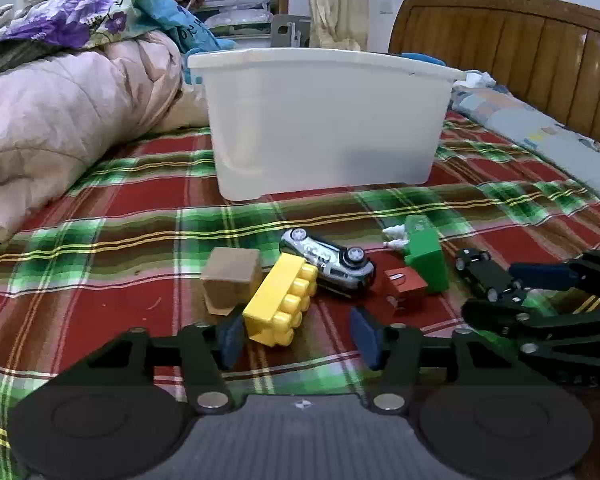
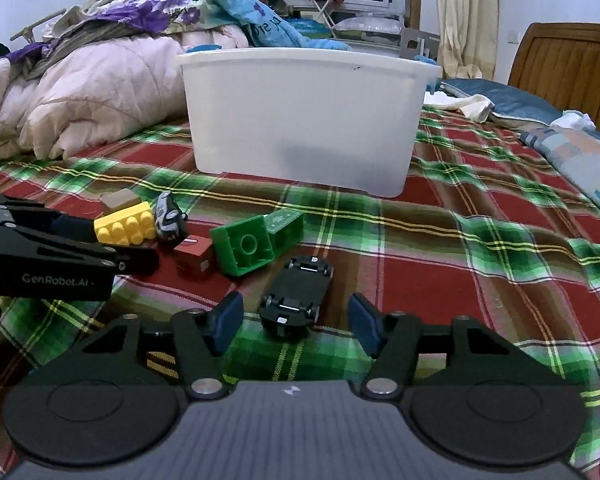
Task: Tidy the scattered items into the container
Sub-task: 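Grasp the yellow block with the left tool while the right tool grasps another black car, then drop the yellow block into the white box while the right tool drops the black car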
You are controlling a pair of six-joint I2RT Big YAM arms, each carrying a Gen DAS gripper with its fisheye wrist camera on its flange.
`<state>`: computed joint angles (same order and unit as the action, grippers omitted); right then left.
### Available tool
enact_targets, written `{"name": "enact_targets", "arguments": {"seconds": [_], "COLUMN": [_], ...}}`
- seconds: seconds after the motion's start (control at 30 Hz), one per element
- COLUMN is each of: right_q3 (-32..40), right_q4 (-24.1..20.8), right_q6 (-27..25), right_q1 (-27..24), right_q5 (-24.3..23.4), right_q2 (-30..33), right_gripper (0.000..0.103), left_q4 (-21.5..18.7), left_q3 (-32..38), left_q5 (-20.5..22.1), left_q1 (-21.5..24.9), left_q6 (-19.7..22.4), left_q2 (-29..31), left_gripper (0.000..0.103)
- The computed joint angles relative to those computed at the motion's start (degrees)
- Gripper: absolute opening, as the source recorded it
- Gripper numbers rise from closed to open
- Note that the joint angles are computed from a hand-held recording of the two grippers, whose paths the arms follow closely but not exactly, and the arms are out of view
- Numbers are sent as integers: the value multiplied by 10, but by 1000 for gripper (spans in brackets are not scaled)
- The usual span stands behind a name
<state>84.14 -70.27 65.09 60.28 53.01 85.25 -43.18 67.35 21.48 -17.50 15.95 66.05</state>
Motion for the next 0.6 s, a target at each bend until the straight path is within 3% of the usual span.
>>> {"name": "enact_targets", "arguments": {"seconds": [0.1, 0.23, 0.4, 0.6], "right_q3": [-4, -9, -9, -5], "right_q4": [8, 22, 22, 18], "right_q6": [1, -2, 4, 4], "right_q1": [-3, -4, -2, 2], "right_q5": [-2, -5, -3, 10], "right_q2": [-1, -5, -7, -7], "right_gripper": [59, 37, 34, 34], "left_q4": [1, 6, 6, 10], "left_q3": [-2, -7, -3, -2], "left_q5": [6, 10, 20, 21], "left_q1": [-2, -2, 1, -1], "left_q6": [-3, -2, -24, -29], "left_q2": [-3, -3, 1, 0], "left_gripper": [47, 43, 32, 27]}}
